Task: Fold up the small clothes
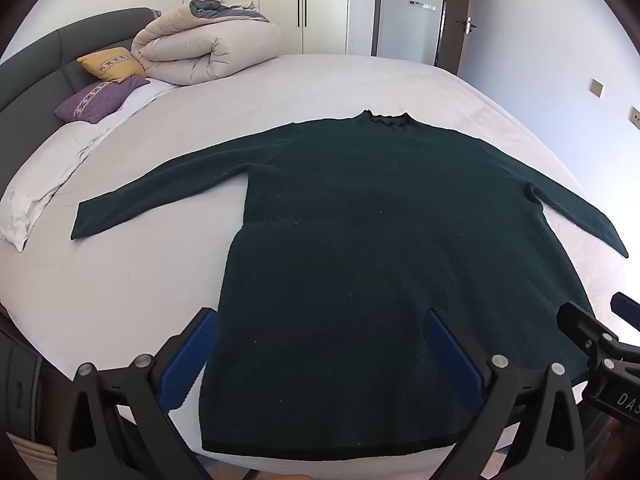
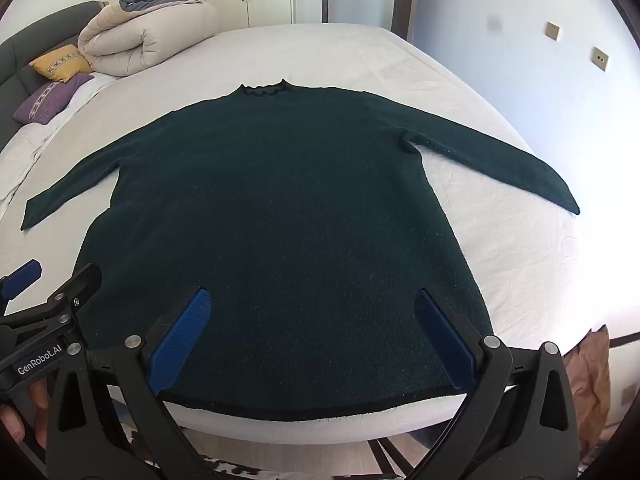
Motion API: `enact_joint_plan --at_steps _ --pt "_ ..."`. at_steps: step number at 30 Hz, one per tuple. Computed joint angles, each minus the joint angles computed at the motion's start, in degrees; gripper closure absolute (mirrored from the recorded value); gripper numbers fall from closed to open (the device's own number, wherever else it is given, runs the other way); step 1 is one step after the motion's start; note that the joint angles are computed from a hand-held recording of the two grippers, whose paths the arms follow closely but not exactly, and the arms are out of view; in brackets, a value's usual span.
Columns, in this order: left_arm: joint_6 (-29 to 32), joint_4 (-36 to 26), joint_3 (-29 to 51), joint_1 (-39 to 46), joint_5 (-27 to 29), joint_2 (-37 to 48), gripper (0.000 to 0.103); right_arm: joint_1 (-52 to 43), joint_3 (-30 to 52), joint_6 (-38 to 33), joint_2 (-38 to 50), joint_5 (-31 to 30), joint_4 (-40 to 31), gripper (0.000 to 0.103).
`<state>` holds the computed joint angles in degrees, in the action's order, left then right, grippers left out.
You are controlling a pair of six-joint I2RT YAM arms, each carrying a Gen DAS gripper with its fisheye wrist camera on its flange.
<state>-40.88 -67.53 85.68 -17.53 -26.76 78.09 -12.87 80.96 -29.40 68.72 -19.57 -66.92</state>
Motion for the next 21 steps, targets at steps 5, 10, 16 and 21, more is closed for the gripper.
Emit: enact_joint_plan --at_steps 5,10,16,21 --pt "-0.07 -0.28 0.23 -0.4 -1.29 0.26 0.0 0.2 -0.17 0.02 -0.18 0.61 0.2 0.0" --pt "-0.71 0.05 -0.85 -1.13 -1.83 0.26 0.0 0.36 -0.41 0.12 -0.45 0.72 0.3 0.0" --pt "-0.87 0.89 -2.06 -0.95 -1.36 -0.33 0.0 0.53 -1.53 0.23 -1.25 0.9 0.8 0.0" --pt "-0.21 0.6 -1.78 -0.44 -0.78 -0.57 0.0 0.87 -1.1 0.21 -1.15 1.64 0.62 0.0"
